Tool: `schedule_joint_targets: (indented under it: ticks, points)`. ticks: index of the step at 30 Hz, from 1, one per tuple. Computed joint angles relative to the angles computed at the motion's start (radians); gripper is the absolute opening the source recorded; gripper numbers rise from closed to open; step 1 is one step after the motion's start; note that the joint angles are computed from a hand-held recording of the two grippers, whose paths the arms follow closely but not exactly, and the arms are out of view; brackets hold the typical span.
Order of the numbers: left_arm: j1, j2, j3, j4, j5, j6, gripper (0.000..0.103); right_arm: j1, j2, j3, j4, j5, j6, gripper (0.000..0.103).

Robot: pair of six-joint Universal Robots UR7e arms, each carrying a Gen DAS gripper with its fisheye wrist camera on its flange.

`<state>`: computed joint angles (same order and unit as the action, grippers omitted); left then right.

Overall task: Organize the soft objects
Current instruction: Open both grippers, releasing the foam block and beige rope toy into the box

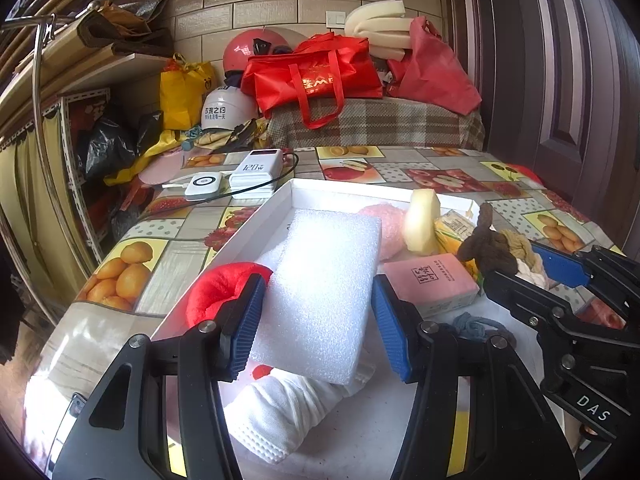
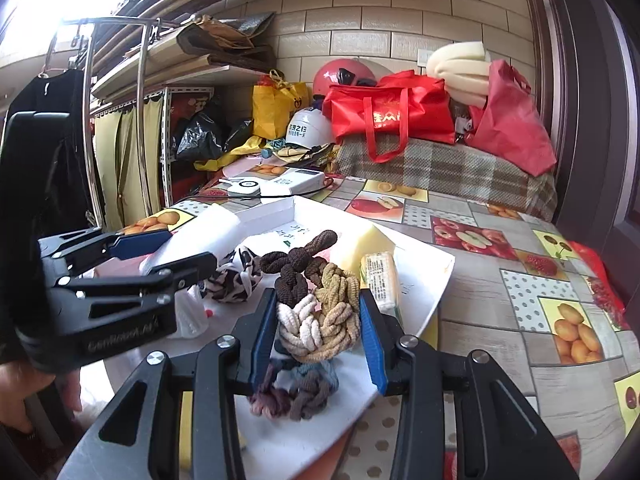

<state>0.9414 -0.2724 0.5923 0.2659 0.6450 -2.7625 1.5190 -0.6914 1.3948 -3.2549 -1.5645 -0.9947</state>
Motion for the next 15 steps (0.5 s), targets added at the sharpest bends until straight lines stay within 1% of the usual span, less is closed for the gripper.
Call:
schedule_joint_targets:
  ticks: [3, 4, 5, 8, 13, 14, 15]
  points:
    - [0.007, 0.046, -0.094, 0.068, -0.011, -0.019, 0.055, 0.007, 0.014, -0.016, 0.004, -0.013, 0.0, 0.04]
    - [0.01, 0.069, -0.144, 0.106, -0.013, -0.031, 0.055, 0.008, 0.016, -0.018, 0.005, -0.015, -0.006, 0.04]
    - [0.012, 0.076, -0.16, 0.119, -0.015, -0.037, 0.055, 0.009, 0.016, -0.014, -0.001, -0.016, -0.014, 0.042]
    - [0.013, 0.081, -0.17, 0.128, -0.016, -0.039, 0.055, 0.01, 0.017, -0.008, -0.013, -0.014, -0.025, 0.042]
    - [0.014, 0.081, -0.169, 0.126, -0.025, -0.035, 0.057, 0.013, 0.022, -0.025, 0.012, -0.036, -0.016, 0.042]
    - [0.014, 0.078, -0.163, 0.121, -0.028, -0.034, 0.057, 0.013, 0.022, -0.027, 0.017, -0.038, -0.014, 0.048]
    - [0.012, 0.076, -0.156, 0.108, -0.038, -0.031, 0.061, 0.014, 0.022, -0.028, 0.018, -0.039, -0.013, 0.06]
